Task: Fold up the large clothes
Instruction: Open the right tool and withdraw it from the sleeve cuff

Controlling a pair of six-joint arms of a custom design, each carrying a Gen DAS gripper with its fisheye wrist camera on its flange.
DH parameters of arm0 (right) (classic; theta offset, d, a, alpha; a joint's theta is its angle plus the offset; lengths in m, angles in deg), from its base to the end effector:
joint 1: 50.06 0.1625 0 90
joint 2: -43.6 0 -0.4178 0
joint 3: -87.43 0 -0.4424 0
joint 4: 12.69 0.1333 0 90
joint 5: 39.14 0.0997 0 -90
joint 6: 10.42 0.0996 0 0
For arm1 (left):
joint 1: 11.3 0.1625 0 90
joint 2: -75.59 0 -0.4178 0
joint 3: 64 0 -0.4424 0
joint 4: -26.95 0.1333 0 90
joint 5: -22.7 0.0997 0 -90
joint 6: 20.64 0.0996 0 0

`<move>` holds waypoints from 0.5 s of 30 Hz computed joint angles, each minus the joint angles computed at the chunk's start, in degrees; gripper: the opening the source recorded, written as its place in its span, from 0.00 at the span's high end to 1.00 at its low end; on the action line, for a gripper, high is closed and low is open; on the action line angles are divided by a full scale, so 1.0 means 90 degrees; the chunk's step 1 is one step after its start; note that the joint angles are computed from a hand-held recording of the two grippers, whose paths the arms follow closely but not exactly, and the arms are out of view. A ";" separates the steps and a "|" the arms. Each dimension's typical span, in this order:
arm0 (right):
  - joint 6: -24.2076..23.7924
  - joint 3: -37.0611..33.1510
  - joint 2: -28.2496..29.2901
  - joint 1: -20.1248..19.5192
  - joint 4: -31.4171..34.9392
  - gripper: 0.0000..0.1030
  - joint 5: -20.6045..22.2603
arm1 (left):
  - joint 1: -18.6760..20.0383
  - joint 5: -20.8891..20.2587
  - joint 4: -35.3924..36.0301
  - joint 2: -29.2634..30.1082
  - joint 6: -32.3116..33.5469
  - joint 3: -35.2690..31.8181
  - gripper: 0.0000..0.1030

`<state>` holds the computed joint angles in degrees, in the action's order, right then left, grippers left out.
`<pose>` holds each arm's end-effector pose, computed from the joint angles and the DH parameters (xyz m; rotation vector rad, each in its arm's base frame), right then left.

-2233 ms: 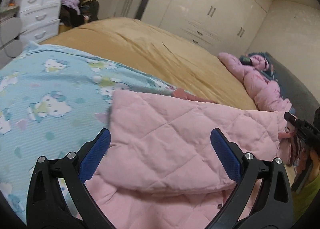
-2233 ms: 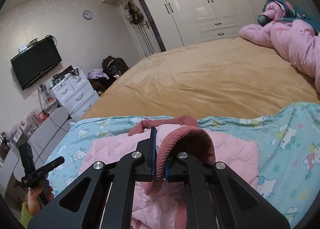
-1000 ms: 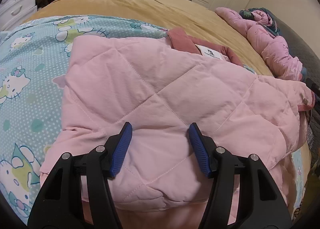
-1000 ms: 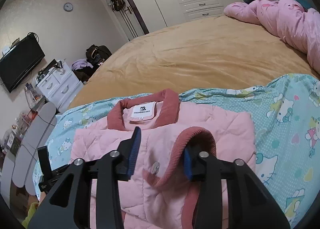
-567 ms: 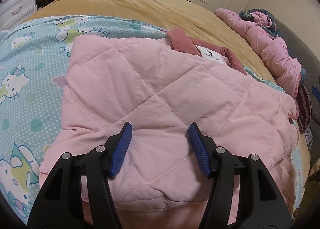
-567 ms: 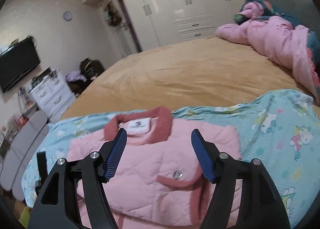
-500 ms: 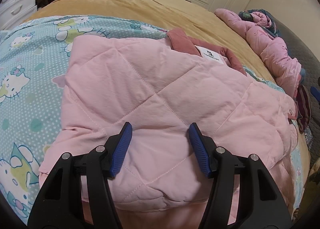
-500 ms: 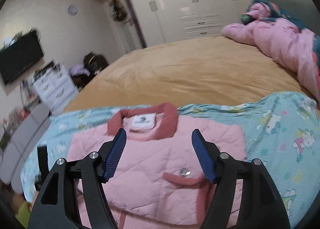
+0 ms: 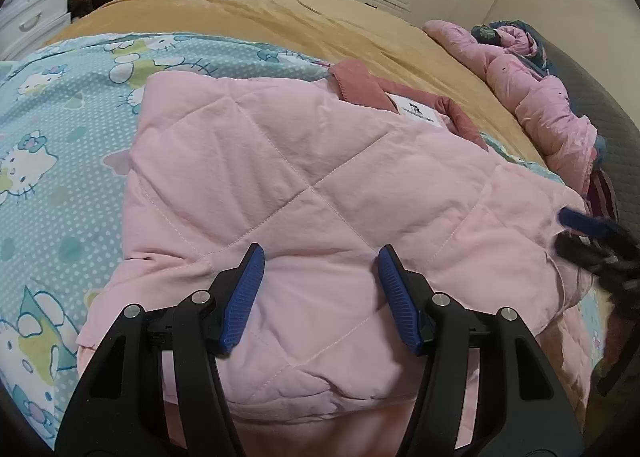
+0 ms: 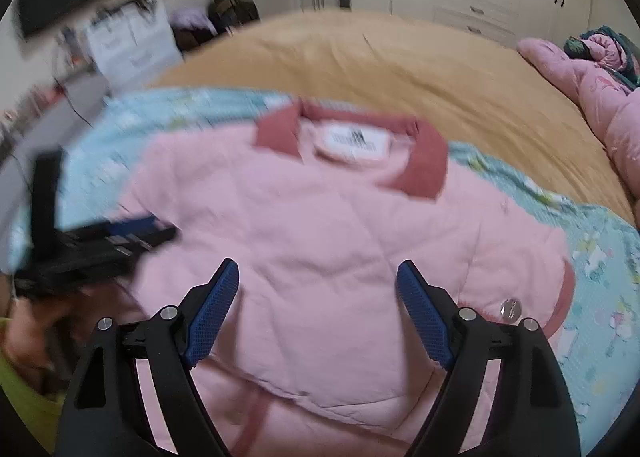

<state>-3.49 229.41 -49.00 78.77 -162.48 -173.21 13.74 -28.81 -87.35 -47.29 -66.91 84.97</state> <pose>0.2882 -0.2559 0.1917 0.5832 -2.3673 0.5879 -0.1599 -0.2902 0.2378 0.4431 2.6038 -0.7377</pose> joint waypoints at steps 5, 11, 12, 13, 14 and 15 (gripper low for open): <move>0.0033 0.0205 -0.0001 -0.0656 -0.0056 0.16 0.0559 | 0.0035 -0.0071 -0.0113 -0.0110 0.0113 0.0044 0.51; -0.0087 0.0392 0.0069 -0.0955 -0.0628 0.14 0.0745 | 0.0077 -0.0115 -0.0188 -0.0213 0.0282 0.0083 0.51; -0.0107 0.0386 0.0156 -0.0931 -0.0702 0.14 0.0652 | 0.0082 -0.0117 -0.0203 -0.0226 0.0295 0.0091 0.51; -0.0084 0.0382 0.0218 -0.0890 -0.0741 0.14 0.0565 | 0.0080 -0.0115 -0.0214 -0.0242 0.0305 0.0101 0.51; -0.0045 0.0374 0.0256 -0.0862 -0.0765 0.14 0.0525 | 0.0073 -0.0109 -0.0210 -0.0254 0.0315 0.0108 0.51; -0.0011 0.0380 0.0260 -0.0850 -0.0792 0.14 0.0501 | 0.0049 -0.0103 -0.0178 -0.0274 0.0301 0.0114 0.51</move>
